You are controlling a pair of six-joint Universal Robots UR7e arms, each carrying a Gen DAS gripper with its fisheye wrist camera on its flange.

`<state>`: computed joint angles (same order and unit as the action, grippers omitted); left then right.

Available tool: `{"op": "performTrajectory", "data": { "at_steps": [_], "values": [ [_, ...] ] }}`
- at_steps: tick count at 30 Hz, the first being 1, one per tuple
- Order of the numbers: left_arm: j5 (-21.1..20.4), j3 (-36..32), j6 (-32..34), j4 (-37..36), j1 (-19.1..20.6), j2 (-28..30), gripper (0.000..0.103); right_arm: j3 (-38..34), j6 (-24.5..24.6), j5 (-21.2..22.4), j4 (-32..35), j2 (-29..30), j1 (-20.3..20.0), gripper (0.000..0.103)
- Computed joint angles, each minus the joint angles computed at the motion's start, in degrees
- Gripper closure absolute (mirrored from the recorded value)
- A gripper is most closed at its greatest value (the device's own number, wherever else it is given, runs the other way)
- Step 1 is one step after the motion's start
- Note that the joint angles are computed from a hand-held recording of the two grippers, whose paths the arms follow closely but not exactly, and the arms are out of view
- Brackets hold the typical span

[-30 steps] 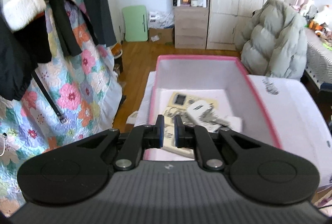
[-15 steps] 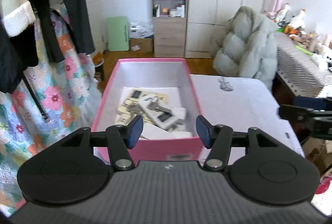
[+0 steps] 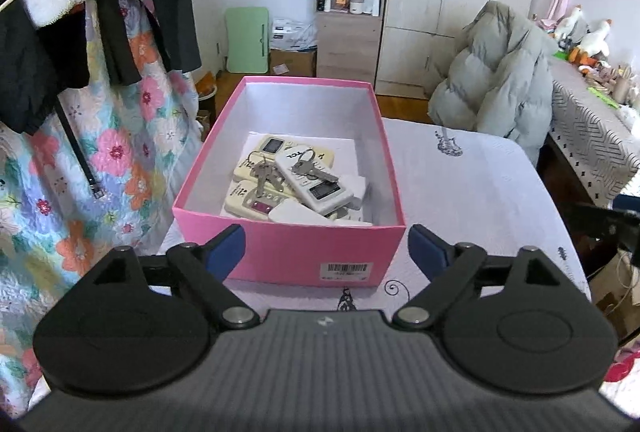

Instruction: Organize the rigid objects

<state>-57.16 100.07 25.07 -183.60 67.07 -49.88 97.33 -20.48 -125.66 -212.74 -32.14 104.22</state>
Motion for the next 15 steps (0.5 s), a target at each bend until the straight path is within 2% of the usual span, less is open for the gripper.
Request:
{"op": "performTrajectory", "data": {
  "at_steps": [5, 11, 15],
  "values": [
    [1.5, 0.6, 1.7, -1.3, -0.8, 0.6, 0.001, 2.1, -0.8, 0.3, -0.7, -1.0, -0.1, 0.001],
    [3.9, 1.9, 3.4, -3.0, -1.8, 1.5, 0.001, 2.2, -3.5, -1.6, -2.1, -0.3, 0.7, 0.001],
    [4.8, 2.0, 4.1, -1.7, -2.1, 1.5, 0.001, 2.3, -2.8, -2.0, -0.9, -0.5, 0.8, 0.001]
  ]
}}
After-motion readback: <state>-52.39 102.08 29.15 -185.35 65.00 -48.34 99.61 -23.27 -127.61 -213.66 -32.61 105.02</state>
